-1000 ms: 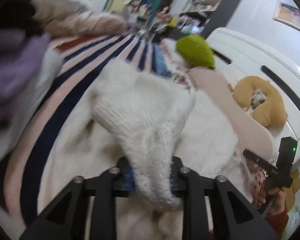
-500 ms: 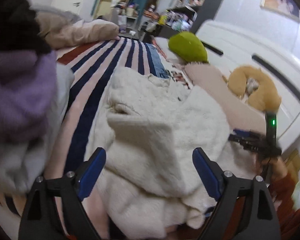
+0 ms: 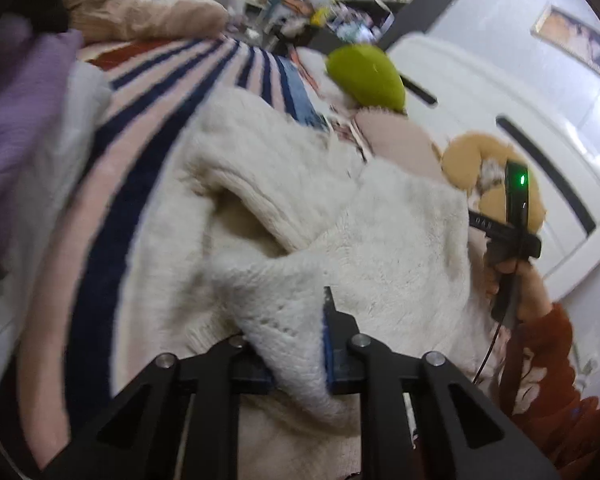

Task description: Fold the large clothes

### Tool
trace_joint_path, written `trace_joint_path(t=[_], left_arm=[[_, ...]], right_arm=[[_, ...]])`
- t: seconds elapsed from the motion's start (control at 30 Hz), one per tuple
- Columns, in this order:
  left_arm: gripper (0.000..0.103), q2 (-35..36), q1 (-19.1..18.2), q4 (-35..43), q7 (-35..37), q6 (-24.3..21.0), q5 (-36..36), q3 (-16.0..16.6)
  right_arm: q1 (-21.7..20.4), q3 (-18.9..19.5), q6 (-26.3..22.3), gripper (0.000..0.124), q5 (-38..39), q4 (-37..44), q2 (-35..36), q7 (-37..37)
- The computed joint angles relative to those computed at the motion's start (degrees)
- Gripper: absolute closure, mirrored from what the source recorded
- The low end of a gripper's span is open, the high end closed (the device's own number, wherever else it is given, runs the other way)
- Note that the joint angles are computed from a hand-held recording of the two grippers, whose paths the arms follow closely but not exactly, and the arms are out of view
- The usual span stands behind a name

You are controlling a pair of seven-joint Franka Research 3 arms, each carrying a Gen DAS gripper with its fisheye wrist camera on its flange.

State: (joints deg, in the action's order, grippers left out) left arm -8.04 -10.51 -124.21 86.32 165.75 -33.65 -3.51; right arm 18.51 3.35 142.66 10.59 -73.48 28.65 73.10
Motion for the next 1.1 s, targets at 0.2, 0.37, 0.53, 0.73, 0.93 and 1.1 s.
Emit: trace_joint_path(t=[0.2, 0.37, 0.53, 0.73, 0.93, 1.1], left_arm=[[0.089, -1.7, -2.9, -1.2, 5.0, 2.5, -6.2, 1.8], [0.082, 1.1, -2.6, 1.6, 5.2, -1.4, -5.1, 0.0], [0.077, 2.5, 0.6, 2.0, -3.9, -3.2, 5.1, -2.8], [0.024, -5.7, -2.2, -3.0, 5.5, -0.4, 2.7, 0.8], [0.024, -2.1, -5.0, 1.4, 17.0, -10.0, -5.4, 6.6], [0.070, 0.6, -3.1, 4.1, 19.2, -13.3, -10.4, 4.1]], right_arm=[[3.2, -5.4, 4.7, 0.060, -8.6, 4.0, 1.7, 8.7], [7.3, -12.3, 6.0, 0.057, -23.7, 3.8, 1.6, 15.0], [2.1, -7.1, 0.2, 0.055, -20.0, 4.4, 2.8, 11.8], [-4.7, -0.4, 5.7, 0.053, -4.8, -11.6, -9.7, -2.8], [-7.7, 2.8, 8.7, 0.053, 13.0, -23.9, -19.5, -13.8], [-5.8, 2.9, 9.2, 0.053, 23.3, -31.9, -25.5, -22.3]])
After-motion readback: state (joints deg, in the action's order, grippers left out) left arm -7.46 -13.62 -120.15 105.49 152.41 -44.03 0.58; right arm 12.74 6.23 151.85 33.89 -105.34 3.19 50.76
